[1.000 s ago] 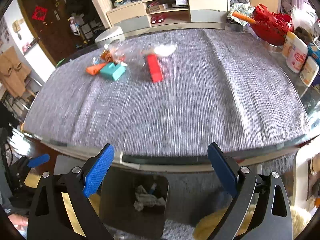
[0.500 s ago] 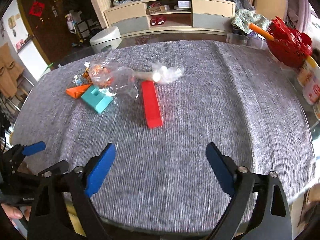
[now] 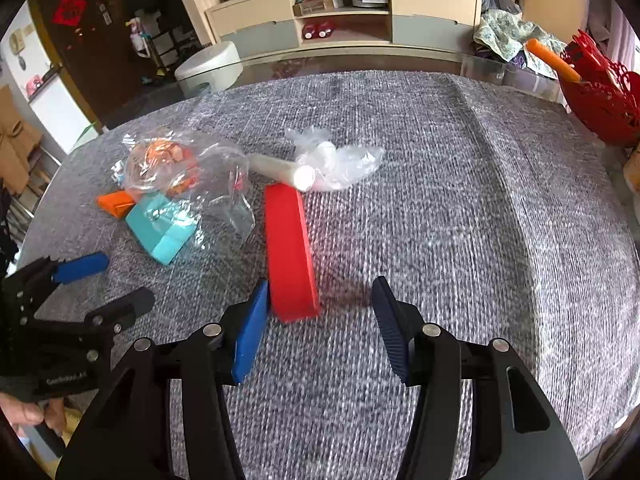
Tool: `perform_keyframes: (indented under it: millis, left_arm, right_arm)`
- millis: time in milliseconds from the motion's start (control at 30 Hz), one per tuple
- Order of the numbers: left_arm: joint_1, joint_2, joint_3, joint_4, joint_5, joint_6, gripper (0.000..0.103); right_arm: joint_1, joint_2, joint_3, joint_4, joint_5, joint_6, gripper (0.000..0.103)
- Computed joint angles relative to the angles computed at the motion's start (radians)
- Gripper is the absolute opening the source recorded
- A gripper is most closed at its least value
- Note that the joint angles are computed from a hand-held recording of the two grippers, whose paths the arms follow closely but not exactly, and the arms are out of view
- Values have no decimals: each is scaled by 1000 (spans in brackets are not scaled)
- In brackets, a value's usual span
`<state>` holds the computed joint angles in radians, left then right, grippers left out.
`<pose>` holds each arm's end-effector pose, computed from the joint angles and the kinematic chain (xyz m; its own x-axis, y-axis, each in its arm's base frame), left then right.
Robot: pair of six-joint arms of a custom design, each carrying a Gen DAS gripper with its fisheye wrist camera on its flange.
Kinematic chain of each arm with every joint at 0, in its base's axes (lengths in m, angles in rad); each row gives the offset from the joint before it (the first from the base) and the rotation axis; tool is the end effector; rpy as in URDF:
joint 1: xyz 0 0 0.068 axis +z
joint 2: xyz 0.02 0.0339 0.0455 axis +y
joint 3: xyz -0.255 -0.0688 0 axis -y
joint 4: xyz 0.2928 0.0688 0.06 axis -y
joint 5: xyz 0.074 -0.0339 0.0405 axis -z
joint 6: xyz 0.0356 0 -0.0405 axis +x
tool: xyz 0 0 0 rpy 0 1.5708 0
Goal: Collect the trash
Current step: 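Grasp the teal U-shaped block with the left tool while the right tool grasps the red block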
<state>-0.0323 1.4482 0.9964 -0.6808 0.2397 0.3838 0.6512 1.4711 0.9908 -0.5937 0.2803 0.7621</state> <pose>0.3241 -0.0189 0.1944 -0.7898 0.3894 -0.4739 0.4613 0.8863 -0.0405 0.2713 0.1944 0.1900 -0.8356 0.1974 -0.5127 0.1373 0.9786 0.1531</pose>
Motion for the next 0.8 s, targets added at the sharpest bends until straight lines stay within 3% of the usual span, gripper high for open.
perform_keyframes:
  millis: [233, 333, 367, 533, 800]
  left_arm:
    - [-56, 87, 66, 59, -27, -29, 78]
    - [-53, 88, 66, 73, -28, -29, 68]
    - [-50, 85, 66, 78, -31, -31, 60]
    - [-13, 79, 76, 49, 11, -14, 58]
    - [8, -91, -16, -7, 25, 18, 58]
  right_arm:
    - [-15, 29, 26, 8, 3, -36, 51]
    - [-23, 26, 23, 18, -2, -36, 25]
    - [-24, 25, 22, 17, -2, -38, 24]
    - [-13, -2, 13, -4, -15, -43, 23]
    - [50, -127, -15, -84, 40, 9, 22]
